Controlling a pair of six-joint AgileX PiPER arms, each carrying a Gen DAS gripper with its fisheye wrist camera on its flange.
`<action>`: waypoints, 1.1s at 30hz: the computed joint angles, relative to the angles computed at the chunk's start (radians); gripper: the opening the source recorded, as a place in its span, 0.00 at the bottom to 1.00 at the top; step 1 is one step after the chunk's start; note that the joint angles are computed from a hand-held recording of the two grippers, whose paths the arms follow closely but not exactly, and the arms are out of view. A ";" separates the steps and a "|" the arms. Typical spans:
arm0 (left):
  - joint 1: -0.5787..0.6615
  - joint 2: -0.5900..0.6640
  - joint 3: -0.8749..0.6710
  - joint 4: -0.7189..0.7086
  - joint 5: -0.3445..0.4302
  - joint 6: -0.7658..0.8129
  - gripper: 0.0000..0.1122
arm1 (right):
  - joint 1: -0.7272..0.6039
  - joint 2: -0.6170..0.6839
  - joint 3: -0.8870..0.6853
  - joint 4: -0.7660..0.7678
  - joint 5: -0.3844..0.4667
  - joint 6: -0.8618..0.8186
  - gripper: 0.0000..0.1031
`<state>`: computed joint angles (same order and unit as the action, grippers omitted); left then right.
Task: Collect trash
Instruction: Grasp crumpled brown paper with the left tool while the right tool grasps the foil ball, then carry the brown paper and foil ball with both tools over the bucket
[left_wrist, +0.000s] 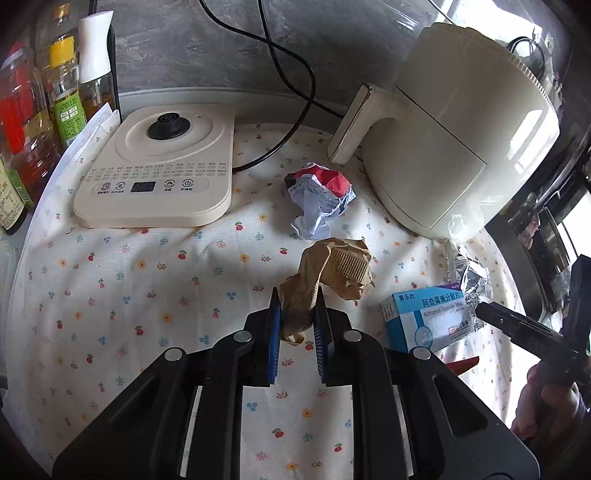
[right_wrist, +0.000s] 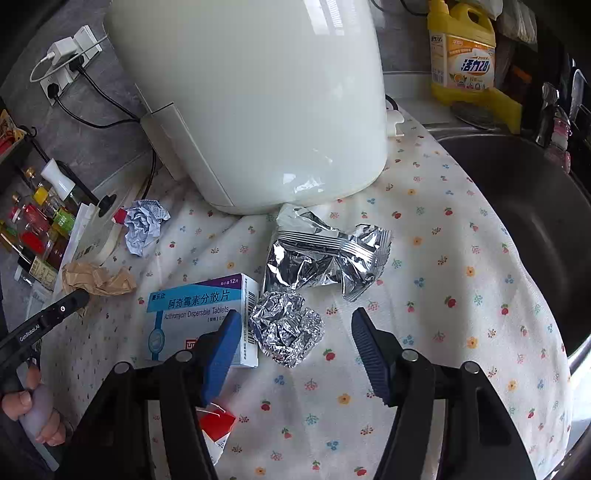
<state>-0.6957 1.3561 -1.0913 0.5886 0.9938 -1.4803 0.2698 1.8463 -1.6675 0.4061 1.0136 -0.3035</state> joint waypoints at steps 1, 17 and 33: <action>-0.006 -0.011 0.006 0.004 0.004 -0.003 0.14 | 0.004 -0.017 0.015 -0.017 -0.014 0.014 0.38; -0.161 -0.105 0.081 0.029 -0.008 -0.054 0.14 | -0.063 -0.407 0.400 -0.085 -0.078 0.076 0.36; -0.300 -0.060 0.076 0.084 -0.033 -0.204 0.14 | -0.246 -0.604 0.573 -0.066 -0.001 -0.033 0.36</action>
<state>-0.9962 1.2964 -1.0151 0.6724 0.9608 -1.6843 0.0239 1.2424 -1.0947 0.3400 1.0131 -0.3362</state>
